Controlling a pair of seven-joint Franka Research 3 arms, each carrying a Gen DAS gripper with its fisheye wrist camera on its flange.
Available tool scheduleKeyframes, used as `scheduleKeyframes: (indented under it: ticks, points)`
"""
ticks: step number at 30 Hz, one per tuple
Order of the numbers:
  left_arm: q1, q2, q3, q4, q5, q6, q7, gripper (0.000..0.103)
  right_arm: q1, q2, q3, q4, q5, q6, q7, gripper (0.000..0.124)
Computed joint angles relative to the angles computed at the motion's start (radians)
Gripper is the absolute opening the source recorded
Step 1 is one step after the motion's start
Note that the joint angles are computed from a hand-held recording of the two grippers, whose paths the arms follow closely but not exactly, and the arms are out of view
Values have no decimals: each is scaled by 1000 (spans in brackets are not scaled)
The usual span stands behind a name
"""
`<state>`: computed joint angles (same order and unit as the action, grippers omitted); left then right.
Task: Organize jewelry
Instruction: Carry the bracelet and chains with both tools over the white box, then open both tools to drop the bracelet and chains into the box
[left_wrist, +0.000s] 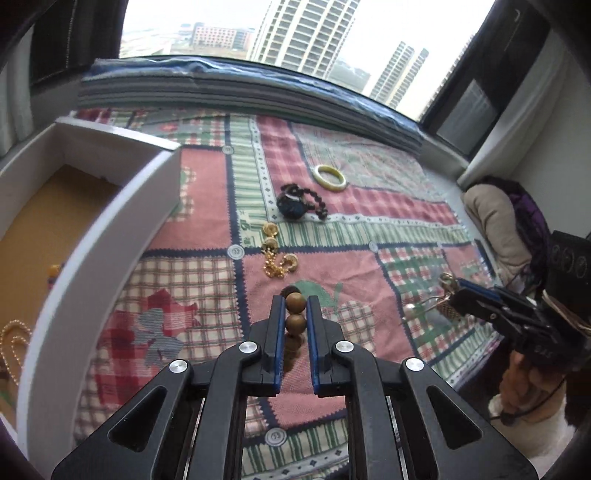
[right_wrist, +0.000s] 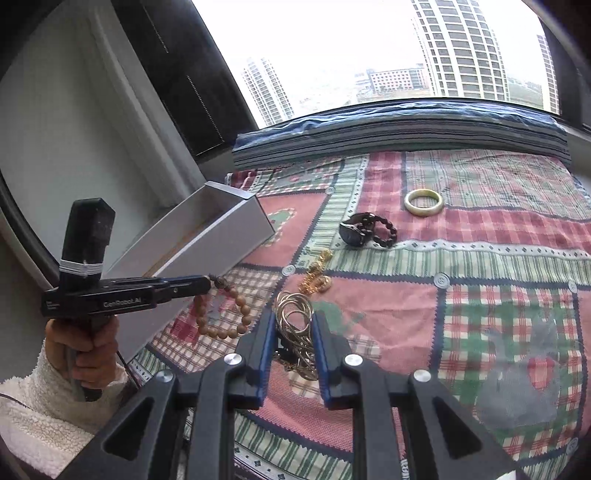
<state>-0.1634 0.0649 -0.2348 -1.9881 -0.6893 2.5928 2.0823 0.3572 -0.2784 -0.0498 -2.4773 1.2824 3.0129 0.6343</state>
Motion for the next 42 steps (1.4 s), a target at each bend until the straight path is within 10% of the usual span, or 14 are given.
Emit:
scheduleKeyframes:
  ticks: [13, 31, 35, 42]
  points:
    - [121, -129, 168, -78, 172, 125, -226, 9, 1, 349, 133, 522, -216, -204, 110, 21]
    - [233, 171, 115, 114, 554, 104, -542, 15, 62, 1076, 77, 1466, -995, -536, 778, 25]
    - [219, 155, 127, 84, 669, 163, -639, 69, 43, 1009, 102, 1347, -1019, -413, 807, 78]
    - [216, 19, 108, -77, 712, 295, -654, 85, 122, 758, -4, 962, -1169, -143, 918, 82]
